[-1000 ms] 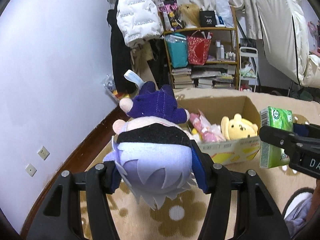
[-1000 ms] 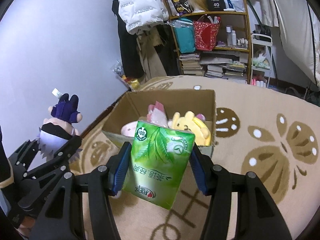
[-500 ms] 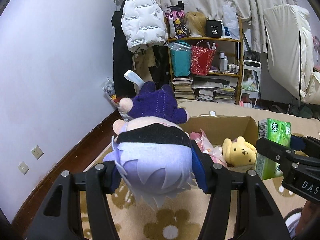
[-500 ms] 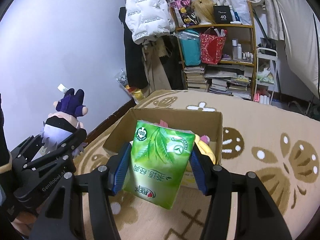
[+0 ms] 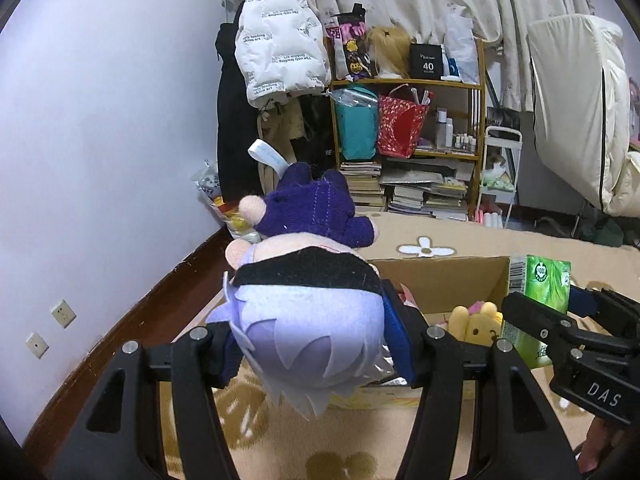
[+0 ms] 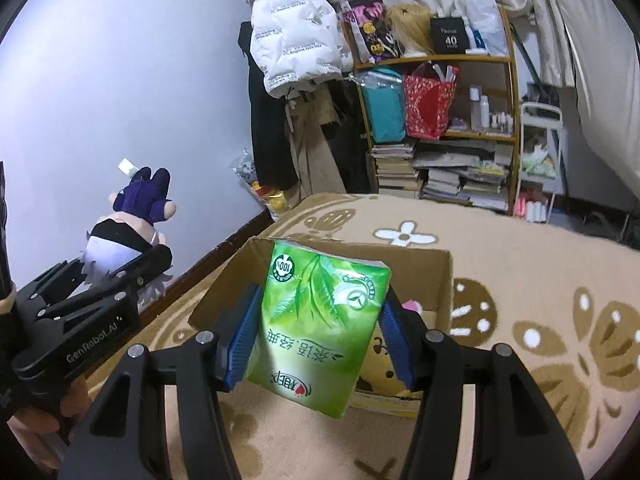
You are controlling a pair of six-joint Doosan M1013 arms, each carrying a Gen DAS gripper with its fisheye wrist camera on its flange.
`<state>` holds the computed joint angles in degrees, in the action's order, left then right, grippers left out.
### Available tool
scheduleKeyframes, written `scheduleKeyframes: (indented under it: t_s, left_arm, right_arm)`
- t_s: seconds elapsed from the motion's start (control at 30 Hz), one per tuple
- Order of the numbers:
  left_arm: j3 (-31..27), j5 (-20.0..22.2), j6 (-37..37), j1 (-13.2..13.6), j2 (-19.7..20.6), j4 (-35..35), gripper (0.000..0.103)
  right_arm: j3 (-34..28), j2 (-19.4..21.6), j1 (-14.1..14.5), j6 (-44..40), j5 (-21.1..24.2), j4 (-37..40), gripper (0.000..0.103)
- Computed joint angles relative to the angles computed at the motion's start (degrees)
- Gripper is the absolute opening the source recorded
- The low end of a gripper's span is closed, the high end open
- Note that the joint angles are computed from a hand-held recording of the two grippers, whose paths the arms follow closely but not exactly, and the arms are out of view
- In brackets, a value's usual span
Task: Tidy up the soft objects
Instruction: 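Lift the doll and tissue pack up over the cardboard box, then lower both items into the box and open both tools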
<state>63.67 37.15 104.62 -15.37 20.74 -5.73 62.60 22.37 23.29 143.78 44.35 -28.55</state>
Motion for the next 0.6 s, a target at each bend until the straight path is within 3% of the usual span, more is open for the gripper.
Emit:
scheduleKeyframes:
  t_s: [0.33,0.6]
  left_arm:
    - [-2.8,3.2,1.3,-0.9,2.8,0.6,0.059]
    - [-3.1,4.4,2.8,-1.6,3.8,-0.1,0.062]
  right_arm:
    - [-0.4,1.2,-2.0,-0.2,-2.0,2.7,0.061]
    - [-0.3,1.7,-4.0,-2.4,-1.9,10.1,0.063]
